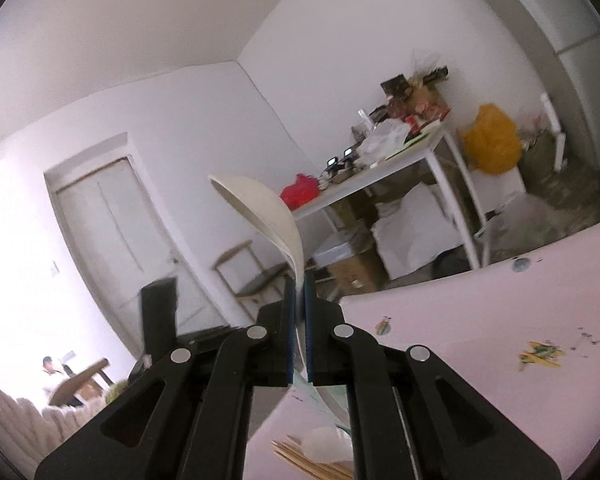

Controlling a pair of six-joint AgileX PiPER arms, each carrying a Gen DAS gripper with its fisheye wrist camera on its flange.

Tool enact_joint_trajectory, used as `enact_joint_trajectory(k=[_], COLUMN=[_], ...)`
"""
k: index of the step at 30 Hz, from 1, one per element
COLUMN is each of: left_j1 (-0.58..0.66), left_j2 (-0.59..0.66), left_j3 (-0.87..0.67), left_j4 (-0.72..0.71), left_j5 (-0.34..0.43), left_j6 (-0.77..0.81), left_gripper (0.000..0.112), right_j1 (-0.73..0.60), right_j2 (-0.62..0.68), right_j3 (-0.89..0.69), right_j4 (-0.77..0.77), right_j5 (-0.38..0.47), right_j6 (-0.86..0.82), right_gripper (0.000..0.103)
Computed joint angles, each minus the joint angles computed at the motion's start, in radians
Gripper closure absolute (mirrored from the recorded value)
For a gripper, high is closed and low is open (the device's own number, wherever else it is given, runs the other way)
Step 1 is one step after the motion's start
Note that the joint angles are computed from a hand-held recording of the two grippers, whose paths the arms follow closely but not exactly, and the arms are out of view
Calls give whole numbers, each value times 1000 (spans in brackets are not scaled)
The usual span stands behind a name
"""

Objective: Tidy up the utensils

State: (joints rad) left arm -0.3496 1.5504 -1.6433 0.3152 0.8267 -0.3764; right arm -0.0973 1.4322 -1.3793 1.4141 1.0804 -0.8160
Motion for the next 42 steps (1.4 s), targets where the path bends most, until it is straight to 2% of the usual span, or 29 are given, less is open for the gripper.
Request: enact_joint_trajectory(k=[4, 10, 14, 20, 25, 28, 29, 30, 31, 34, 36, 40, 42], left_j1=[-1, 4, -2, -33, -91, -155, -171, -177, -177, -188, -181, -175, -187], left_j2=[-87, -248, -332, -418, -443, -452, -451, -449, -450, -450, -446, -449, -457], left_j3=[109, 342, 490, 668, 737, 752, 755, 753, 759, 765, 760, 771, 793], left_j4=[65, 114, 104, 91, 123, 218, 238, 244, 244, 242, 219, 175, 182], left_j5=[-81, -171, -188, -193, -183, -151, -142, -138, -142, -136, -130, -115, -115], left_j6=[-98, -285, -356, -472, -559, -642, -662, -669, -668, -671, -654, -653, -703], left_gripper=[60, 45, 38, 33, 32, 31, 31, 30, 29, 28, 22, 21, 21], right_j1=[21, 82, 89, 76, 78, 80, 78, 81, 87, 68, 34, -30, -38], right_j2=[90, 180, 197, 154, 96, 41, 21, -11, -40, -98, -153, -266, -323], right_j3=[-52, -63, -7, 53, 66, 75, 84, 99, 111, 131, 161, 239, 282], right_j4=[61, 48, 20, -79, -226, -313, -327, -355, -384, -407, -413, -416, -456], right_j5=[13, -47, -71, -94, -113, -133, -140, -163, -190, -197, -186, -150, -123], right_j6=[0, -21, -54, -64, -20, 15, 18, 27, 42, 58, 80, 106, 142], right_gripper=[99, 99, 99, 98, 96, 84, 73, 54, 48, 46, 43, 41, 41])
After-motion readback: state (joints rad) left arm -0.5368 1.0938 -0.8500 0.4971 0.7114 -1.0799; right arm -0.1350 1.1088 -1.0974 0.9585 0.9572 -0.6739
